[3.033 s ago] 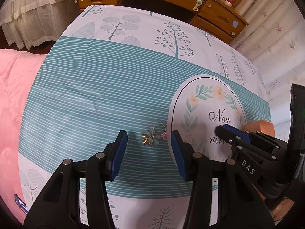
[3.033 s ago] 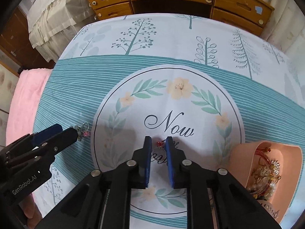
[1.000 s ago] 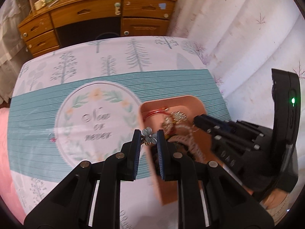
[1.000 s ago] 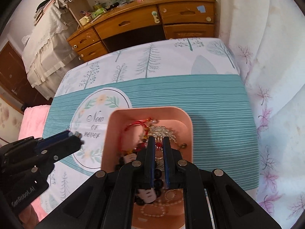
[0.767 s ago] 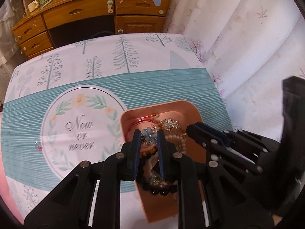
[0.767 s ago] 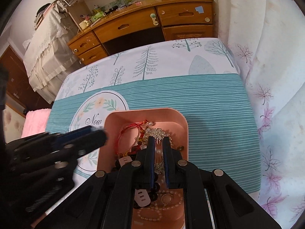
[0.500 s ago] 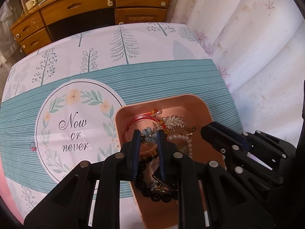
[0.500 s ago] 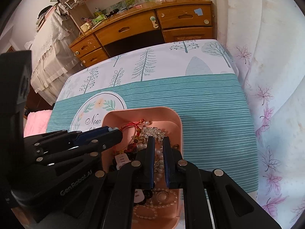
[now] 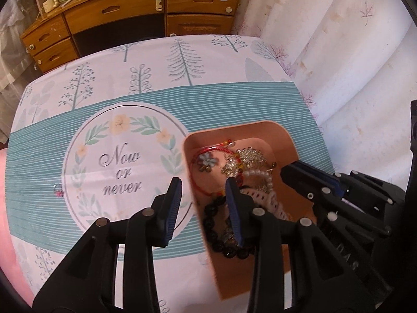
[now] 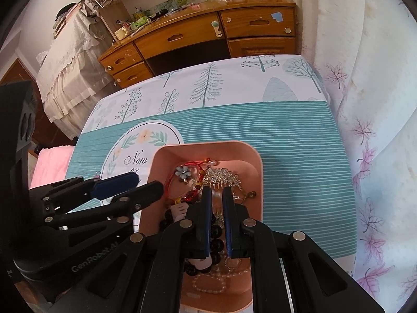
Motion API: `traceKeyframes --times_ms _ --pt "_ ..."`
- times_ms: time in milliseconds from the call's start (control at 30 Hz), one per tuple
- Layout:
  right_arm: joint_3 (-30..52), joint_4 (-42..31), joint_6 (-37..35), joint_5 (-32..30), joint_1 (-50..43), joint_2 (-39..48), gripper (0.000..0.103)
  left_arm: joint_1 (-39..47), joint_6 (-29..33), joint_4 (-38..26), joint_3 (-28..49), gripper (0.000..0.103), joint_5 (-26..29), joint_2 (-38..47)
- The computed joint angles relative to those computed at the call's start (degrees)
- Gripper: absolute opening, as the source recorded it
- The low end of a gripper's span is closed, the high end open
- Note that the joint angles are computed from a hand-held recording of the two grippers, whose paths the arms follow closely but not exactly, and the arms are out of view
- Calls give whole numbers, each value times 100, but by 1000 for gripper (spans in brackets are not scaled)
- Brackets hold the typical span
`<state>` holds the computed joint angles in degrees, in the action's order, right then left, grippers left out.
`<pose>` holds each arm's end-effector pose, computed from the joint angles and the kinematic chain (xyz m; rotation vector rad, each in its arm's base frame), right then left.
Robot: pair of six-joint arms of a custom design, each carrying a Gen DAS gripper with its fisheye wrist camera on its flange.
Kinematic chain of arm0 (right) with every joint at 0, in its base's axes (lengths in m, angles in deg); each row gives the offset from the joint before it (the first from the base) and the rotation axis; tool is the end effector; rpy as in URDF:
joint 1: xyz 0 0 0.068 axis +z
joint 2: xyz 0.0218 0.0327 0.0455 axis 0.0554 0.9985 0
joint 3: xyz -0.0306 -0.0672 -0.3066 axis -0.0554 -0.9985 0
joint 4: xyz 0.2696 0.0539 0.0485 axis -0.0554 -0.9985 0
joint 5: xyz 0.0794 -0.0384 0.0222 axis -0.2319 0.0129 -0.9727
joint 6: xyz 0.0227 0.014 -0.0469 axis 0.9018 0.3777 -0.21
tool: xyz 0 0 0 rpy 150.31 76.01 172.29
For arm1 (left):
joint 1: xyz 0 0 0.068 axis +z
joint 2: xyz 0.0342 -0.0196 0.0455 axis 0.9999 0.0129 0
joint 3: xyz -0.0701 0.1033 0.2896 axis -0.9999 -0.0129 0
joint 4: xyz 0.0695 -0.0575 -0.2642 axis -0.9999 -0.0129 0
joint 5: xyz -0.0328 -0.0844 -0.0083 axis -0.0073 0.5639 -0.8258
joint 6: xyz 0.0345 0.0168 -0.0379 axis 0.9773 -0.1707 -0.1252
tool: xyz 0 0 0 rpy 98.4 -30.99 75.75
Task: Organize jewelry
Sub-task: 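Grip the gold flower charm with the left tool while the right tool carries its charm boxward, then move the right tool to the small ring with a pink bead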
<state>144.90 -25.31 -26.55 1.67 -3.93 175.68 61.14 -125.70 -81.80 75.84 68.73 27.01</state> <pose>0.3138 -0.0248 0.2268 -0.5205 2.6099 0.3996 0.3008 -0.1547 0.1881 -0.2774 2.7138 -0.1305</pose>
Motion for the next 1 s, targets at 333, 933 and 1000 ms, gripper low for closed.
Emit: traceKeyframes --times_ms 333,933,1000 --pt "-244 -282 53 140 370 -577 9 229 64 -282 -923 31 -144 -1393" --pt "-552 -188 1500 1071 3075 -1208 9 1342 698 -1355 -2285 31 -435 -4281" --pt "-489 -145 1662 1161 3357 -1086 9 1714 947 -1431 -2421 31 -323 -4555"
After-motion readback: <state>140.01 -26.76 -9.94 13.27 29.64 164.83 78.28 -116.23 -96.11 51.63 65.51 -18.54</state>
